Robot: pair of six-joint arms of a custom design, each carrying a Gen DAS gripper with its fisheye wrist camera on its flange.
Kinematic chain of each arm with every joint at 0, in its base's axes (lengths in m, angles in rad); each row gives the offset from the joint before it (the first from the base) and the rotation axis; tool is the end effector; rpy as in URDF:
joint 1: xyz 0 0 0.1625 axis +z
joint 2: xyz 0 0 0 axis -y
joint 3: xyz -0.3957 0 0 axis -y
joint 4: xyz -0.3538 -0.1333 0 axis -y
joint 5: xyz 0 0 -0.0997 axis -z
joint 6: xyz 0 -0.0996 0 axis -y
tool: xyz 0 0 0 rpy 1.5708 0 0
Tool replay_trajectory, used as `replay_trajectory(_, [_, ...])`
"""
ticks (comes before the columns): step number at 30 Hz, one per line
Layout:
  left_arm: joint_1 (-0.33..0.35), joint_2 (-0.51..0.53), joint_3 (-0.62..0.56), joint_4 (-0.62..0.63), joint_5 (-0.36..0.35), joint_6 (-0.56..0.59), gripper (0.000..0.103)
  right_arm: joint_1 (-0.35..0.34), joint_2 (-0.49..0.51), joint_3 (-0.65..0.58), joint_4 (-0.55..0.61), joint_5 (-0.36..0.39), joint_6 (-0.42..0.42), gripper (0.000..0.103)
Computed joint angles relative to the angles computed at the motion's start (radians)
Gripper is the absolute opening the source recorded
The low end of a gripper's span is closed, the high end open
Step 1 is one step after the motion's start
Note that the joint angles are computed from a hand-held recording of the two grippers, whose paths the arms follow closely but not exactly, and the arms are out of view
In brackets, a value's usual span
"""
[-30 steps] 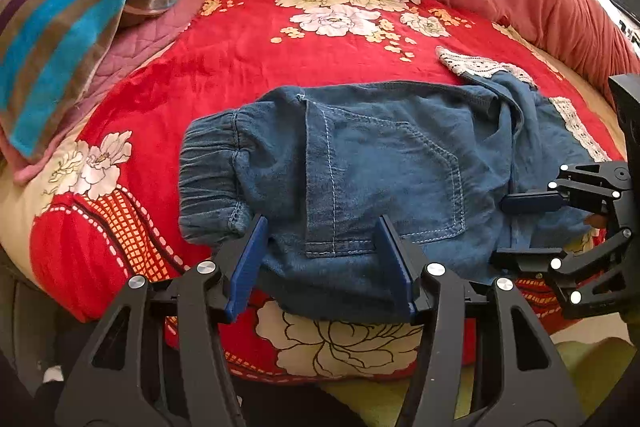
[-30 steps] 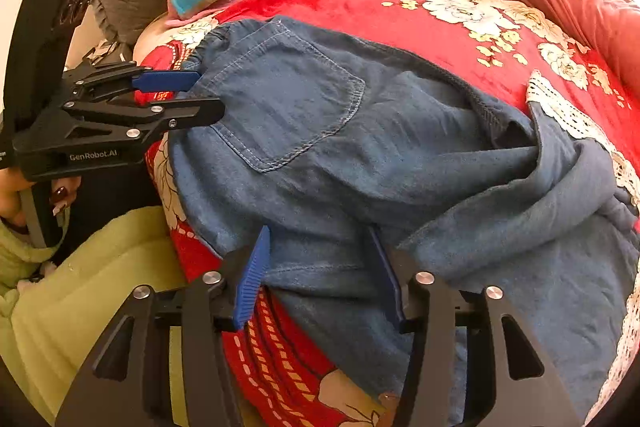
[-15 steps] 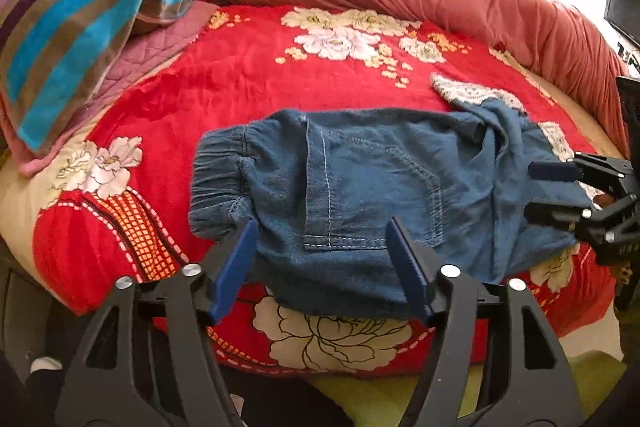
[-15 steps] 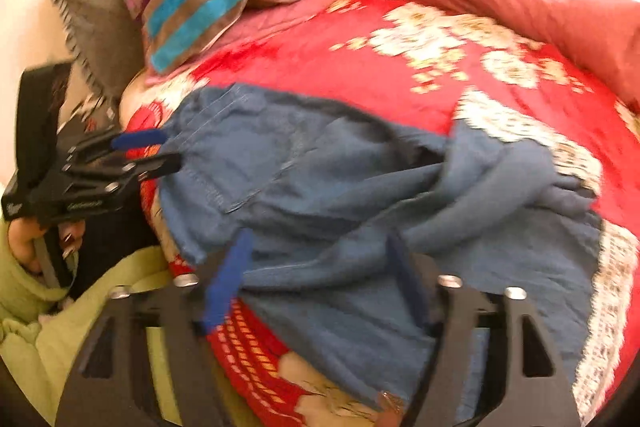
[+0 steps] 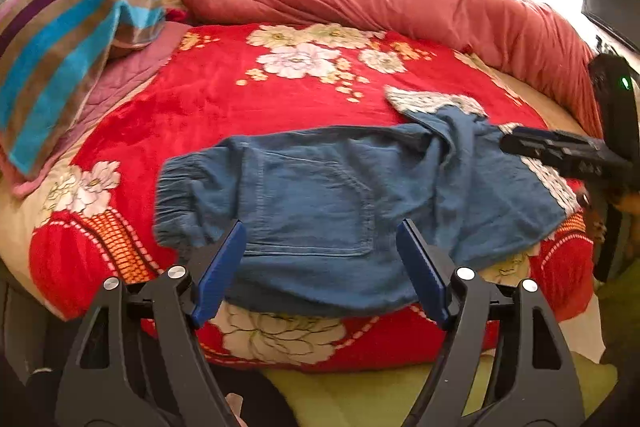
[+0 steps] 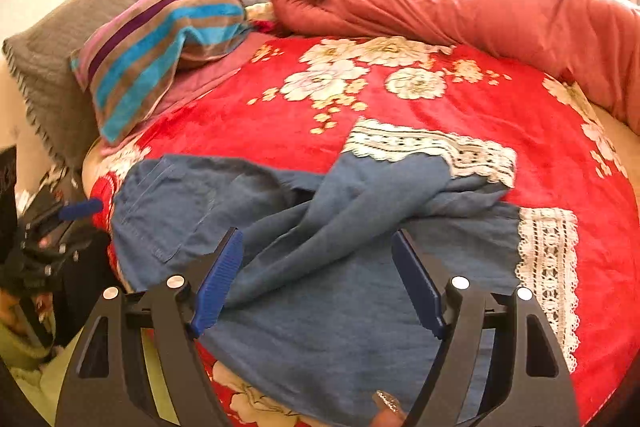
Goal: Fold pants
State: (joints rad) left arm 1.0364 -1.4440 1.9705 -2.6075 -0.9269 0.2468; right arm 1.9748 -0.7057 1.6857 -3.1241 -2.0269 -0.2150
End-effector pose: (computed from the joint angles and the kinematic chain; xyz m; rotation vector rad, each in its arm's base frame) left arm -0.0792 -0.5130 0.3564 0.7434 2.3709 -0.7572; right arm 0.3301 -0.5446 0.1043 0.6288 -2.5561 0.8282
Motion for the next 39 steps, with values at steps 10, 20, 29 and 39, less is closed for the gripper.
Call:
replay_trajectory(10, [-0.013, 0.049, -0.021, 0.110, -0.095, -0.026, 0.070, -0.009, 0.057, -0.128, 0.078, -0.042, 0.001, 0.075])
replay_trajectory(20, [0.002, 0.153, -0.119, 0.243, -0.231, -0.072, 0.070, -0.010, 0.169, -0.368, 0.220, -0.059, -0.044, 0.075])
replay_trajectory(29, [0.017, 0.289, -0.212, 0.282, -0.263, -0.064, 0.063, -0.031, 0.338, -0.665, 0.444, -0.161, -0.040, 0.075])
replay_trajectory(39, [0.041, 0.285, -0.189, 0.236, -0.282, -0.027, 0.051, -0.056, 0.522, -0.971, 0.632, -0.247, 0.003, 0.068])
